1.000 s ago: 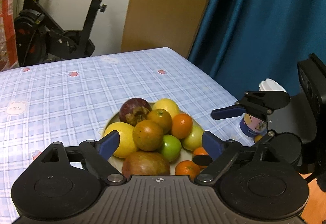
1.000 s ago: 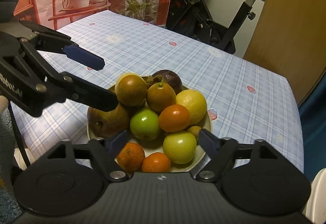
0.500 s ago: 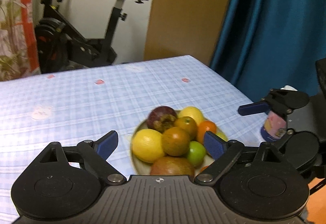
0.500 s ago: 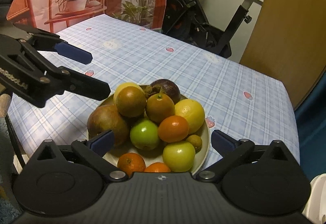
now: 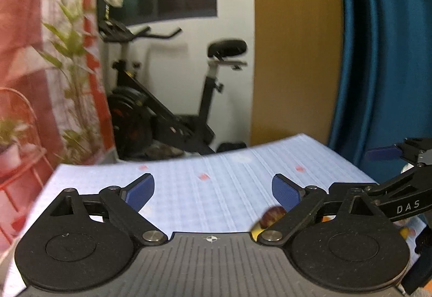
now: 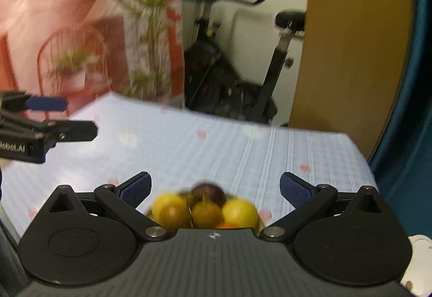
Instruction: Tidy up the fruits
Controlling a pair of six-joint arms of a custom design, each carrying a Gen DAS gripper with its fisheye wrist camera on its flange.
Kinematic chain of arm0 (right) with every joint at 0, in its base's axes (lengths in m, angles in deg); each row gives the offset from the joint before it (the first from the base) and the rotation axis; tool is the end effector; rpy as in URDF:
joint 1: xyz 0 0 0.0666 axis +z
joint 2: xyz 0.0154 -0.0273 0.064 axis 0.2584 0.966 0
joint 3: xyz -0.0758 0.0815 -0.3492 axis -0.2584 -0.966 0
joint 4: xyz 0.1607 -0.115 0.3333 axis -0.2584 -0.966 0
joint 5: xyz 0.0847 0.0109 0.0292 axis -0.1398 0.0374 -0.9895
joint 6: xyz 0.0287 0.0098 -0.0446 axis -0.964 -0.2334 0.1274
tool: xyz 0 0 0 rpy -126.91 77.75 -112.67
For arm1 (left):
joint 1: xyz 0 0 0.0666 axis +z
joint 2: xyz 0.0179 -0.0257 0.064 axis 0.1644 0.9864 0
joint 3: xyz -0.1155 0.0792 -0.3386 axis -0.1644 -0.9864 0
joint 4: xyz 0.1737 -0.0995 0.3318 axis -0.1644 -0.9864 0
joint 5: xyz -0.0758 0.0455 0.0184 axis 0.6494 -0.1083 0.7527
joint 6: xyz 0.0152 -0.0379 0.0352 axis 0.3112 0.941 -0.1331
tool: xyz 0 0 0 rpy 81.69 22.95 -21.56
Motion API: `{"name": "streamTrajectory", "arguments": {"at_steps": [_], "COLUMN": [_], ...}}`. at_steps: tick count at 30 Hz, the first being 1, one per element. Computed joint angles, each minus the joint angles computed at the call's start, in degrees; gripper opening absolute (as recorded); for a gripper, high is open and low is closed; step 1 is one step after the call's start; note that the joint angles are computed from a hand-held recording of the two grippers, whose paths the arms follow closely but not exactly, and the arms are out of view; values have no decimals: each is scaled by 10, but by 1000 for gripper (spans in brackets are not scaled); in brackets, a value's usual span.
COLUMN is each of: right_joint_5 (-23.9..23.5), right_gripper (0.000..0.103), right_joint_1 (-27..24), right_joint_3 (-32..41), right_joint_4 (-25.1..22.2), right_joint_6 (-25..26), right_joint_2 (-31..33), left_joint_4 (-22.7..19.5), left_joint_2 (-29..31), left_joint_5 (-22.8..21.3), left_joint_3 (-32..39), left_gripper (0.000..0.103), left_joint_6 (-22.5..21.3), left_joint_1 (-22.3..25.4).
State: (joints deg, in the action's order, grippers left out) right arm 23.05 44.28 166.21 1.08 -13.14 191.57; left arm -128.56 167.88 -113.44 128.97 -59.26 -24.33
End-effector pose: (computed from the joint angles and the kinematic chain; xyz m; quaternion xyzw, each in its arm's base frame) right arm 0.5099 0.2895 0.6167 -0.2480 0.8407 0.1577 0.4548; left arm 0.4431 -0.2725 0.5790 -0.0058 0.8343 0.0433 0.5496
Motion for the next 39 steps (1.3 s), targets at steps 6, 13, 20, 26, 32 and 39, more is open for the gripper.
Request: {"name": "streamTrajectory", "arguments": {"at_steps": [6, 13, 20, 26, 32, 39], "right_joint_5": [9, 40, 61, 79, 80, 80], "right_gripper": [103, 103, 103, 103, 103, 103], "right_joint_1": [13, 36, 55, 63, 63, 63], "right_joint_3": [10, 9, 4, 9, 4, 4], "right_joint_4": [61, 97, 90, 76, 81, 80], "right_joint_6": [-84, -121, -113, -110, -107, -108], "right_joint_2": [-10, -21, -28, -27, -30, -30], "left_joint_4": [-13, -28, -34, -36, -46, -48], "left_joint_2": [-14, -32, -47, -54, -50, -48], "left_joint_5": [-61, -82, -71, -69, -71, -74], "left_joint_3": [27, 27, 7, -4, 3, 6], "left_gripper": [99, 99, 100, 100, 100, 100], "left_joint_6": [-15, 15, 46, 67, 78, 82], "left_joint_1": [-19, -34, -32, -29, -27, -29]}}
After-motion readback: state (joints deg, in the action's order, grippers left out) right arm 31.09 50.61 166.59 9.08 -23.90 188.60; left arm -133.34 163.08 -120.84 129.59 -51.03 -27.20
